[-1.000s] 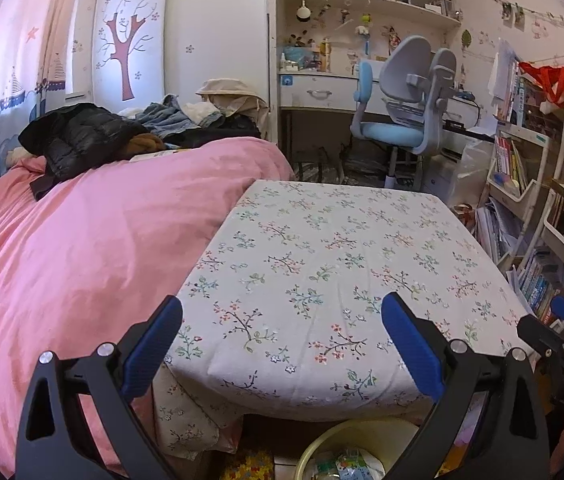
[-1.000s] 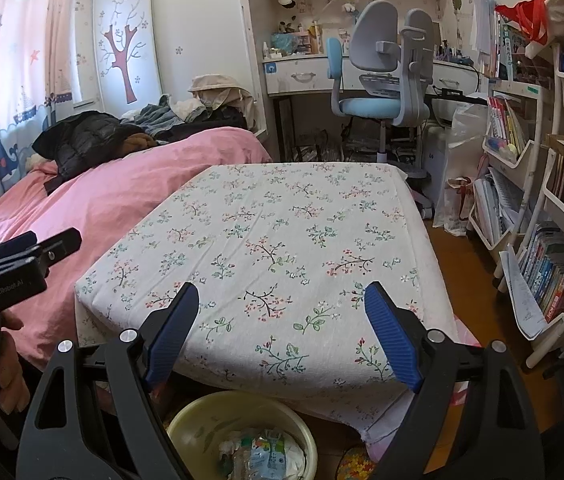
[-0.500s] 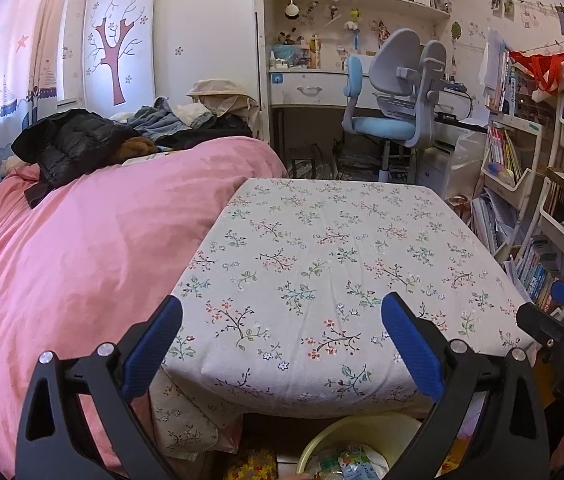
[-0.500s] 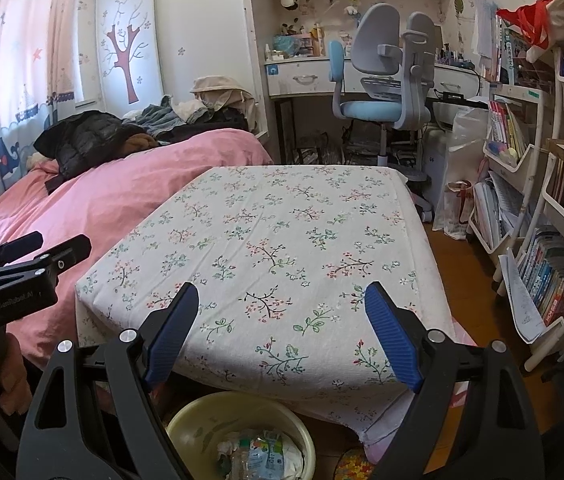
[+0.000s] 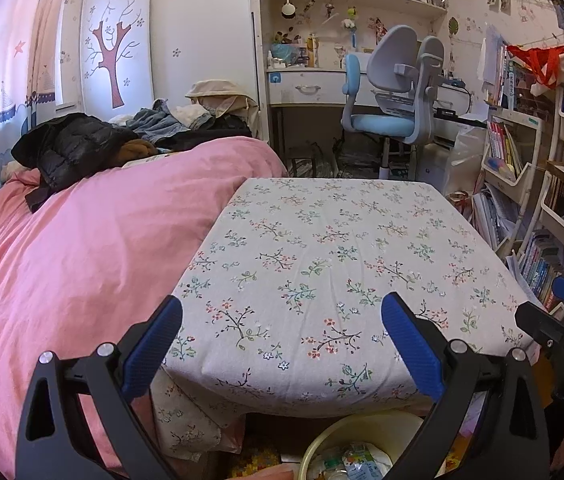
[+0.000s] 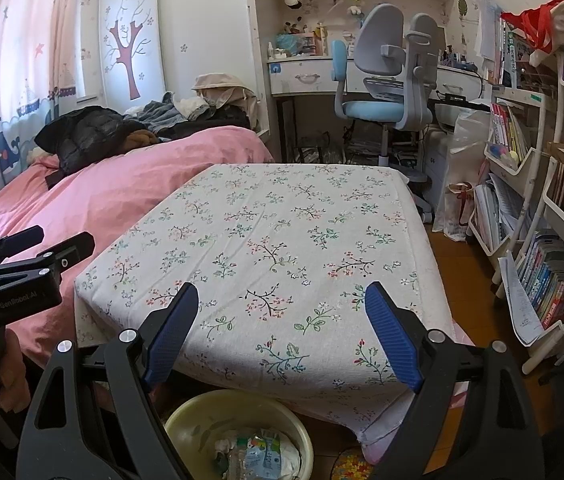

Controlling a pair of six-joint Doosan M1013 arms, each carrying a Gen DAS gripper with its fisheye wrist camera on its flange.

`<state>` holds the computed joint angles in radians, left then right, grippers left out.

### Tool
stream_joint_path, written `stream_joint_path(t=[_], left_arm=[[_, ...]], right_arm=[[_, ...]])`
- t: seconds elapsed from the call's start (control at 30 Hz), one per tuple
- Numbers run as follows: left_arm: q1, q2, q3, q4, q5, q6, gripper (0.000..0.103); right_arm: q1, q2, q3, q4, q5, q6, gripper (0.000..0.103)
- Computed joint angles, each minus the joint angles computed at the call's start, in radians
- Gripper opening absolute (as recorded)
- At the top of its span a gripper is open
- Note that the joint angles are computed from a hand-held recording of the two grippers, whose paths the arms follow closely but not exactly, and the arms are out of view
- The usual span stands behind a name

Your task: Collect trash

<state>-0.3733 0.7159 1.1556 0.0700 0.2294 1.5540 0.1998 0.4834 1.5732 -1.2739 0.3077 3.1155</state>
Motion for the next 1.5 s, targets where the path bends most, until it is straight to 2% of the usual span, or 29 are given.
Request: stream_joint_path(t=[0.47, 1.5], left_arm=[[0.001, -0.007, 0.013, -0.083, -0.018, 0.079, 0.095], [-0.005, -0.012, 0.020, -0.078, -0.023, 0.071, 0.095]], right_arm=[[0.001, 0.001, -0.002, -0.002, 0.002, 0.000, 0.082], [-0.005, 0.003, -0.004, 0.016, -0.003, -0.031, 0.082]])
